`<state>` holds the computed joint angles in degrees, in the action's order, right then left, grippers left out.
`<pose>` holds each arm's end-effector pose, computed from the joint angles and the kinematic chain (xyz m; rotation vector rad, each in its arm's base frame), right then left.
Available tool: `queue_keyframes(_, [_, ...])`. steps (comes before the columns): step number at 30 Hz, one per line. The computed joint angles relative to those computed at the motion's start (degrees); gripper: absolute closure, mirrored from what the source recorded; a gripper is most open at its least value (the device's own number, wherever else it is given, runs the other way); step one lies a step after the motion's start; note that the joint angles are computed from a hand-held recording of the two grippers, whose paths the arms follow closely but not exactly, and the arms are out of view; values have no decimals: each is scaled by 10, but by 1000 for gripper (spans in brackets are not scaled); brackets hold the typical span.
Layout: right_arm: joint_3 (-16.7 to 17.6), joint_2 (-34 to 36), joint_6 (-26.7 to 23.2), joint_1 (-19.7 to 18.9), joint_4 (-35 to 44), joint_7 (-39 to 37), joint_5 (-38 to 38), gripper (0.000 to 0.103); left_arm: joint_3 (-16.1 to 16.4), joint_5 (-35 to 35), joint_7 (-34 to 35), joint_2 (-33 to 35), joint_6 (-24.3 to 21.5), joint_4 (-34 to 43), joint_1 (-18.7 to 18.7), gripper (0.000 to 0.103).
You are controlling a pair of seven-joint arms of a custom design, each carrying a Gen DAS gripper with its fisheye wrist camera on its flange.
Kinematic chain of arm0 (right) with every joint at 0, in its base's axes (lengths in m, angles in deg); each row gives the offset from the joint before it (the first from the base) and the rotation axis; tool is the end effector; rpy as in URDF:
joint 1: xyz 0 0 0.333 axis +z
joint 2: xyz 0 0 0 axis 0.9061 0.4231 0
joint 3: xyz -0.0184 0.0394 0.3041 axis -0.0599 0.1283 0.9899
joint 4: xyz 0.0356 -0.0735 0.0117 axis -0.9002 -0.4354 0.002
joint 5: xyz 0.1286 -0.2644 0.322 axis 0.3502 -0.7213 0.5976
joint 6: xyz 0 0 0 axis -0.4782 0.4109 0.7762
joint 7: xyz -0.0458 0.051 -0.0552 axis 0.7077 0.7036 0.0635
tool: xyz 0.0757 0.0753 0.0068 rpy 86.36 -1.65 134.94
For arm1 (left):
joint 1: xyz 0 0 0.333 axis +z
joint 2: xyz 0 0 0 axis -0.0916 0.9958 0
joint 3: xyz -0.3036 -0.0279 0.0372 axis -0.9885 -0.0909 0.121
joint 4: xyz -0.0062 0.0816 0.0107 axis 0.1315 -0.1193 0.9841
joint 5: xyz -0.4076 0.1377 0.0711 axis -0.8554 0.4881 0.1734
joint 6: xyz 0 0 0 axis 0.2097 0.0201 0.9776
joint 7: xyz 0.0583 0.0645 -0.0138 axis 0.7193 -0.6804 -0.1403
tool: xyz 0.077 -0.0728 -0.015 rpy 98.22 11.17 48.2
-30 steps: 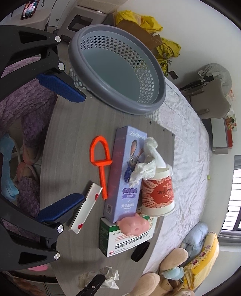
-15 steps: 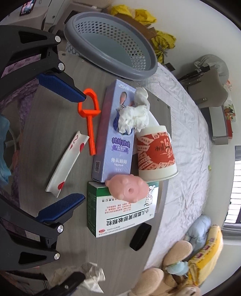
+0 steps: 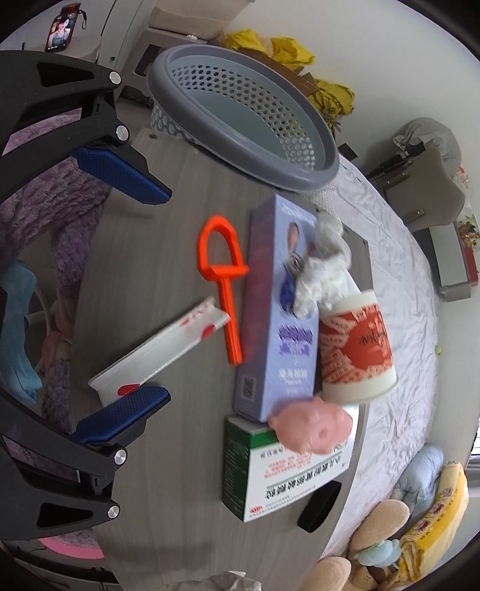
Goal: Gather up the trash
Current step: 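Grasp the white-and-red strip wrapper with the left tool while right holds paper, then carry both items over the grey basket and open both tools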
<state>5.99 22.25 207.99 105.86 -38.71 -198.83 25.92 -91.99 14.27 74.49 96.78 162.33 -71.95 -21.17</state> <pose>0.4867 0.4996 0.4407 -1.1076 2.2037 -0.5380 0.6239 -0.2980 0.4149 -1.4550 2.2376 -0.4789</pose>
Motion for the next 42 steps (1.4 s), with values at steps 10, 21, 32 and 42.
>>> queue_keyframes(10, [-3, 8, -3, 5, 11, -6, 4, 68, -10, -69, 42, 3, 19, -9, 19, 6])
queue_keyframes(21, [-4, 13, -4, 7, 14, -1, 5, 68, -31, -182, 136, -3, 30, -16, 40, 59])
queue_keyframes(32, [-5, 25, -14, 12, 35, -15, 9, 68, -34, -250, 211, -19, 22, -27, 49, 88])
queue_keyframes(42, [-18, 86, -39, 35, 146, -94, 13, 68, -31, -315, 291, -67, 102, -60, 72, 88])
